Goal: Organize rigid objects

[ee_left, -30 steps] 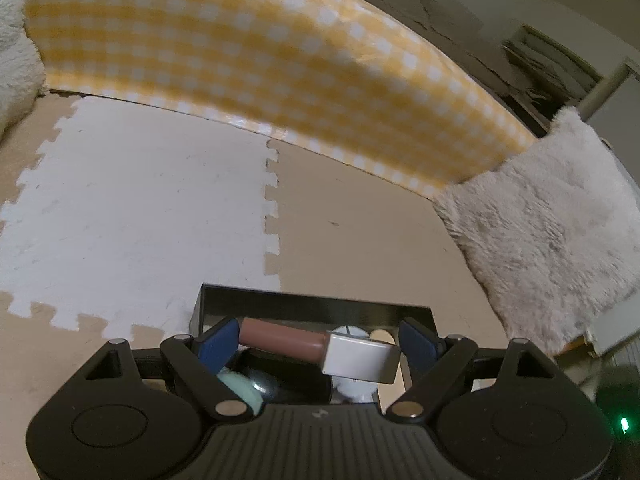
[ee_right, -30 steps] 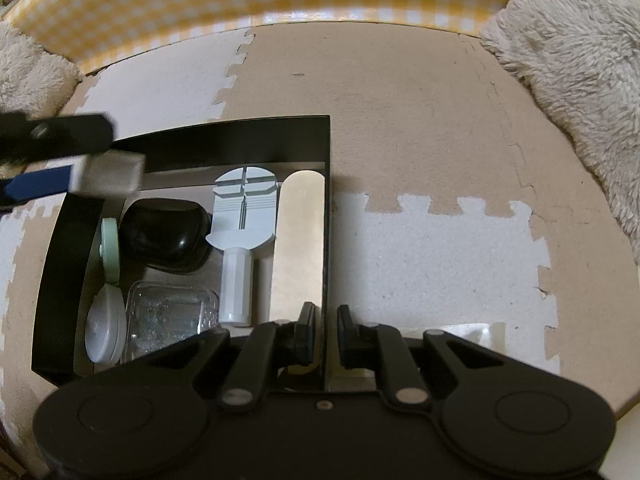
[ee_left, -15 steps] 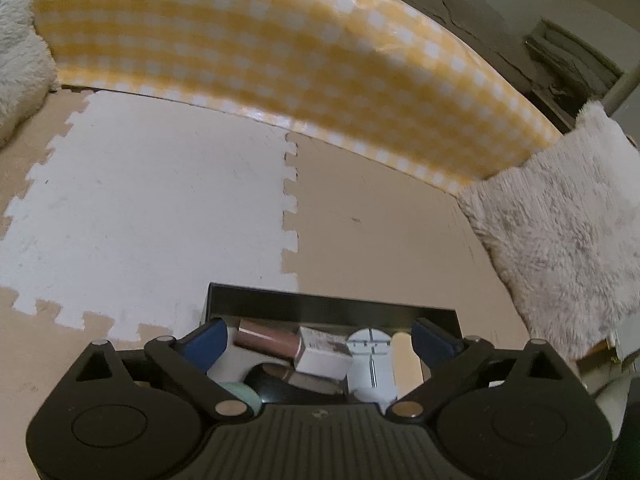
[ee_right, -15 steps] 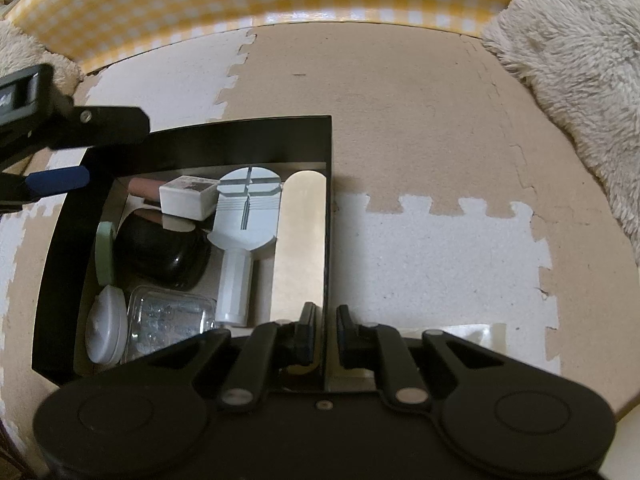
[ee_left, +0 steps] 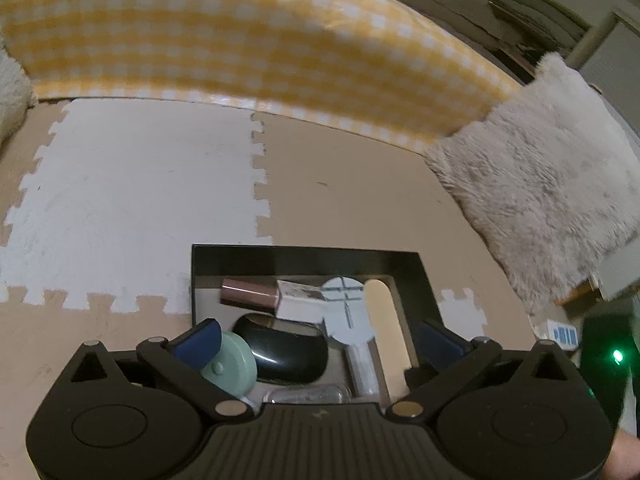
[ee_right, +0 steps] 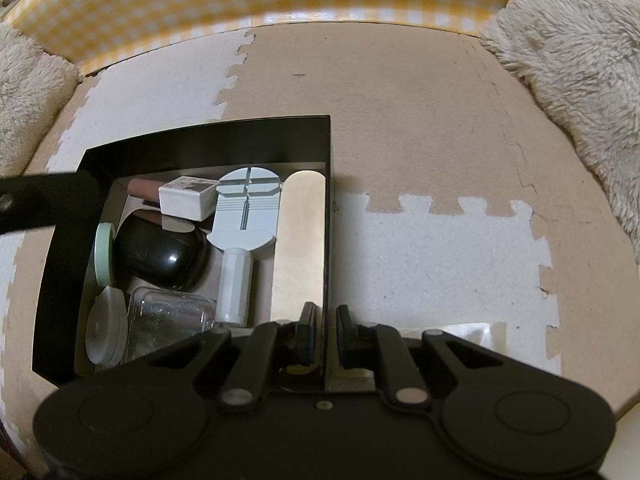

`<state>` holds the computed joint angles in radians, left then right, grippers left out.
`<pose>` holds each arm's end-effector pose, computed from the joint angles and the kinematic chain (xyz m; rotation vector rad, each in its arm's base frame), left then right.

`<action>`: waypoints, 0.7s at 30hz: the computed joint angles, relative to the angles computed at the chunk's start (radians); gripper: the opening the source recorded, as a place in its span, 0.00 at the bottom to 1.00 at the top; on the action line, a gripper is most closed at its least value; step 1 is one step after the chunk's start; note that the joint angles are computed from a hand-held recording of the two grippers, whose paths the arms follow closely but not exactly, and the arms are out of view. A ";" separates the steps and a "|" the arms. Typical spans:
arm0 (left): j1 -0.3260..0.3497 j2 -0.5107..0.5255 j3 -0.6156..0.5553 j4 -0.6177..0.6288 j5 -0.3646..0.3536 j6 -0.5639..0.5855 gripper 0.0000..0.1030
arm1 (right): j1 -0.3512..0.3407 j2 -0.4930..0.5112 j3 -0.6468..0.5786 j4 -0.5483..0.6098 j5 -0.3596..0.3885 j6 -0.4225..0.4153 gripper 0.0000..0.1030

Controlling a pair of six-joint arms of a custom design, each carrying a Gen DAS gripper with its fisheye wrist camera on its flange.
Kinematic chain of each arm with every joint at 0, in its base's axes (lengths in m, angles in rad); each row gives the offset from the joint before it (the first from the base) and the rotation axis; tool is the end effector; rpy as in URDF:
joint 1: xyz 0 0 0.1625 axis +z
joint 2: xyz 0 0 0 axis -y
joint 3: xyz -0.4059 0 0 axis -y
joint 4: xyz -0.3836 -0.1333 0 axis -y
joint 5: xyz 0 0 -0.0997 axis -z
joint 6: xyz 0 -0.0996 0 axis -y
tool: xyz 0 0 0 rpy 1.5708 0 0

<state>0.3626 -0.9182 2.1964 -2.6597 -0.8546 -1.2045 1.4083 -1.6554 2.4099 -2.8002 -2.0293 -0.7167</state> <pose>-0.3418 -0.3422 0.0251 0.0970 2.5963 -0.8200 0.0274 -0.3842 0.2704 0.5516 -2.4587 0.3011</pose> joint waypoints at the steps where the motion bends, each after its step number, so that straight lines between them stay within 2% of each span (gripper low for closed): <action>1: -0.007 -0.003 0.000 0.006 -0.003 0.002 1.00 | 0.000 0.000 0.000 0.000 0.000 0.000 0.12; 21: -0.151 -0.098 0.025 0.251 0.006 -0.120 1.00 | 0.000 -0.002 0.002 -0.007 -0.002 -0.003 0.12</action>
<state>0.2111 -1.0161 2.2218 -2.4083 -0.8488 -1.3246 1.4080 -1.6571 2.4119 -2.8072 -2.0311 -0.7198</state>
